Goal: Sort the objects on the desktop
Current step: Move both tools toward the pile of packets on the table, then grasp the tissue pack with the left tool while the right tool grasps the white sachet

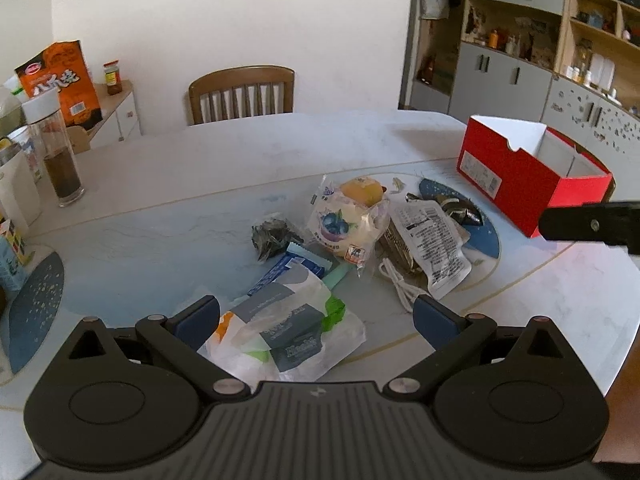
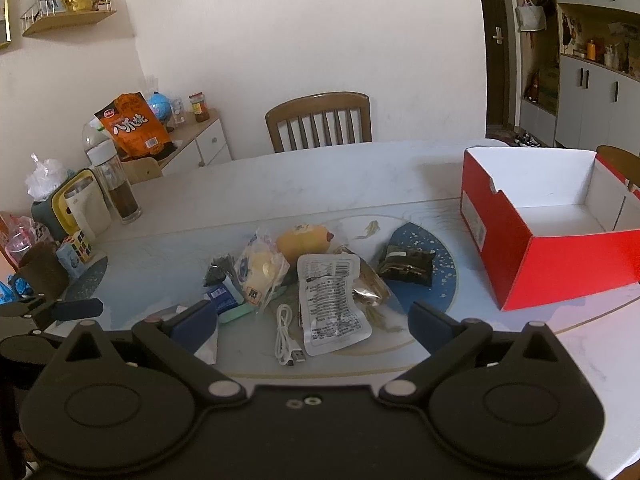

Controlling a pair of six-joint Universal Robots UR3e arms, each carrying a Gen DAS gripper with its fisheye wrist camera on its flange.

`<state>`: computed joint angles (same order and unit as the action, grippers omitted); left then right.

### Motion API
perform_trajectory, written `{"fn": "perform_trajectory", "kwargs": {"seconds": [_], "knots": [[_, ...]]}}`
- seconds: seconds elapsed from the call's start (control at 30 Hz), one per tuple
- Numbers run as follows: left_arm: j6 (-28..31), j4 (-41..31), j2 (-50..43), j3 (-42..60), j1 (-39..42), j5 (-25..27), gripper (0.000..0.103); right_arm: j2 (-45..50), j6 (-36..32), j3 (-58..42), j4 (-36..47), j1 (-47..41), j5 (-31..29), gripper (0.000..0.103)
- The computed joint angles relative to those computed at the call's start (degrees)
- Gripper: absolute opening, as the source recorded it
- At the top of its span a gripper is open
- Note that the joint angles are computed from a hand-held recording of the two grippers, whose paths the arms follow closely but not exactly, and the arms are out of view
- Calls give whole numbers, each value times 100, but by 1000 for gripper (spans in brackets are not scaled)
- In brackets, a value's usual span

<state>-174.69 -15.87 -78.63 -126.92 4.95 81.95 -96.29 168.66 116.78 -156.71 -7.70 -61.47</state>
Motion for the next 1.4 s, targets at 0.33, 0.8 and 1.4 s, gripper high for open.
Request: {"fn": "perform_trajectory", "kwargs": {"seconds": [0.33,0.8,1.4], "knots": [[670,470,-546,-135,491,-471,103,1009,195,-395,-673,445,-403,103],[1386,541,-1518,187,893,-1018,103,2693,317,-1626,-868,1121,-1329,100],[1656,591,-1979,298,1039,-1296,103,3630,268,-2677,-440,1529,-1865,92]]}}
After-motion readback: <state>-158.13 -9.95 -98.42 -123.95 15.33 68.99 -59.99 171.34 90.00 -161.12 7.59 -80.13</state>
